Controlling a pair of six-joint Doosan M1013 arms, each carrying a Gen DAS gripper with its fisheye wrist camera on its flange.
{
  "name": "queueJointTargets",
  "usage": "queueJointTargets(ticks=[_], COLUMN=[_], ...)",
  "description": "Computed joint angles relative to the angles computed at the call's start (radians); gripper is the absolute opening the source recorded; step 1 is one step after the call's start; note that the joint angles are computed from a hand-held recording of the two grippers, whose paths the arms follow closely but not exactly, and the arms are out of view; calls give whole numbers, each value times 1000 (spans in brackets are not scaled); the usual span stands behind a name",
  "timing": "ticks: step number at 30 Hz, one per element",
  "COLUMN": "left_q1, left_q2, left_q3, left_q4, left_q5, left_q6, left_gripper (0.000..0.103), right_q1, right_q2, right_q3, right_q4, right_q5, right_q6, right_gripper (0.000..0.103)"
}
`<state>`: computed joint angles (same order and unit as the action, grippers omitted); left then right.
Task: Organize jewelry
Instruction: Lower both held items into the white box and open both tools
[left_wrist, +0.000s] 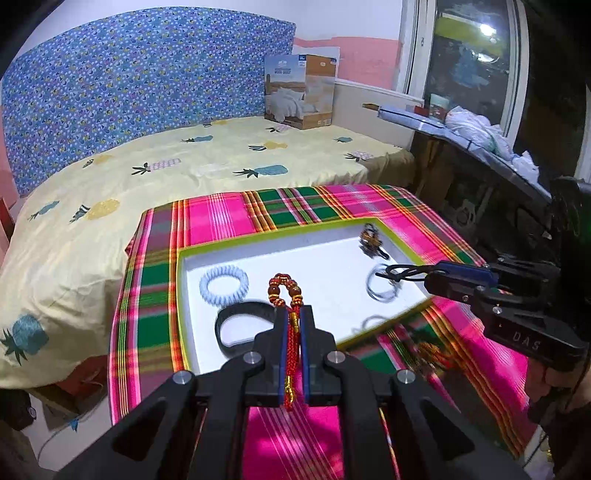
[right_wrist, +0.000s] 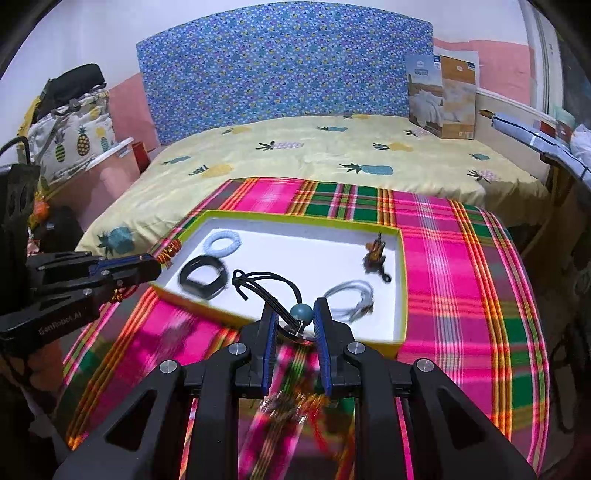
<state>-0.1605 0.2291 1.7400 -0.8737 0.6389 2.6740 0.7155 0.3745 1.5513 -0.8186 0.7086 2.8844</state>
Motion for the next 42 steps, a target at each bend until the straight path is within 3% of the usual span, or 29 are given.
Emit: queueJointTargets(ticks=[17, 30, 35, 39, 42], left_q1=[-49, -67, -63, -62, -59], left_q2=[140, 195, 199, 196, 194], left_q3=[-161, -216, -216, -212, -208], left_q4=[211, 309, 295, 289, 273], left_q5=[6, 46, 49, 49, 54], left_q6=[-205, -293, -287, -279, -268], left_gripper=[6, 7, 7, 7, 10], right_q1=[-108, -134, -138, -138, -132], right_q2=[94, 148, 151, 146, 140], right_q3=[-108, -166, -168, -162, -156], right_q4=[171, 277, 293, 298, 287], right_q5=[31, 80, 87, 74, 68], right_q6=[-214, -301, -311, -310, -306], right_gripper=[20, 20, 22, 36, 36])
